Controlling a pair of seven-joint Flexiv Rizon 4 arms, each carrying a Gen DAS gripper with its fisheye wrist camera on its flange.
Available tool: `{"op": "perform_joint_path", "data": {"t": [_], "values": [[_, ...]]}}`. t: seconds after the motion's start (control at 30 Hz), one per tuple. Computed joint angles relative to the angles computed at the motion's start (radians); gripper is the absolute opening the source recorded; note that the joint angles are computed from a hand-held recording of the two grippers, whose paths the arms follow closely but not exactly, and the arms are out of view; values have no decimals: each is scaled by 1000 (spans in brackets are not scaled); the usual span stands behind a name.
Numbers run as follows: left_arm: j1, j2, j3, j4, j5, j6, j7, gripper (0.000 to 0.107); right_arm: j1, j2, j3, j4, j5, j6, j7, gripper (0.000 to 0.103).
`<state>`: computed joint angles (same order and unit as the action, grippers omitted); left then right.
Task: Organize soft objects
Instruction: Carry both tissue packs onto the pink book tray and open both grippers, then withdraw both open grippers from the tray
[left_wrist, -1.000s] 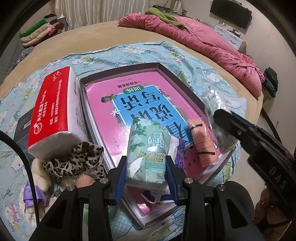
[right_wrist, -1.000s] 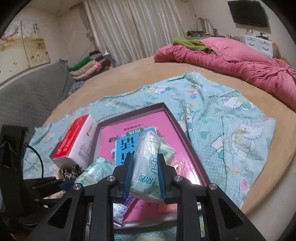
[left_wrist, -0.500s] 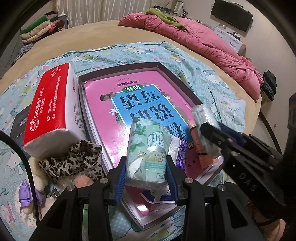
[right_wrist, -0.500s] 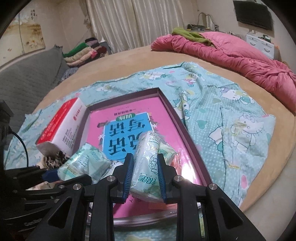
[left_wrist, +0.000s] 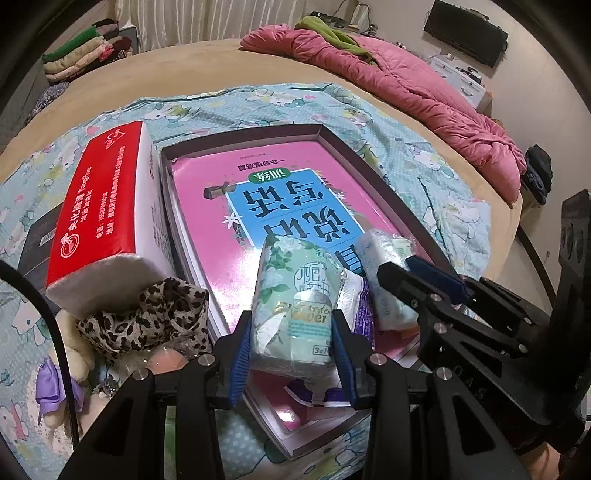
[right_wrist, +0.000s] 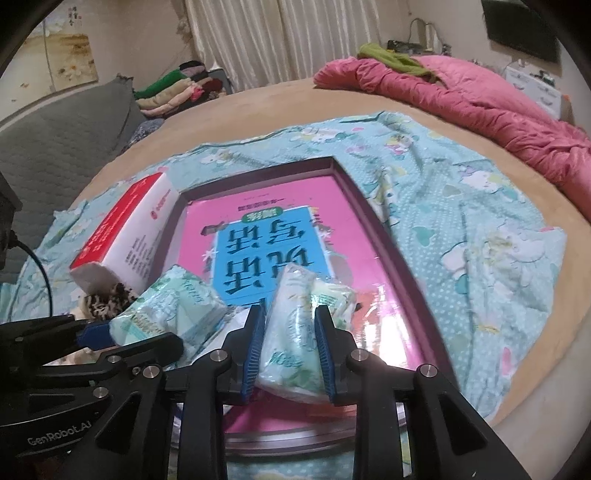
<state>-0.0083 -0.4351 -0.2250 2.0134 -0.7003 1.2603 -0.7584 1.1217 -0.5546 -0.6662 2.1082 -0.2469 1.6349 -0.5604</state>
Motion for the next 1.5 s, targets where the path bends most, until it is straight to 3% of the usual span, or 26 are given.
{"op": "perform_joint_path", "data": {"t": [0.17, 0.4, 0.63, 0.93, 1.03, 1.5], "values": [[4, -1, -1, -3, -5, -10, 2, 42, -8, -4, 11, 1, 25, 35, -3, 38], [0, -2, 7, -8, -5, -27, -4, 43, 65, -21, -60, 22, 151, 93, -23, 40], [-18, -6, 35, -18, 38, -36, -40, 50, 93, -22, -80, 24, 231, 96, -58, 44], [-18, -7, 47, -21, 111, -40, -84, 57, 91, -22, -75, 22, 256, 98, -68, 44], [-4, 5, 23, -4, 89, -15, -59, 59, 97, -25, -82, 24, 264, 100, -66, 52], [2, 65, 12, 50, 24, 48, -9, 67, 160, -39, -150, 37, 286, 91, -57, 62]]}}
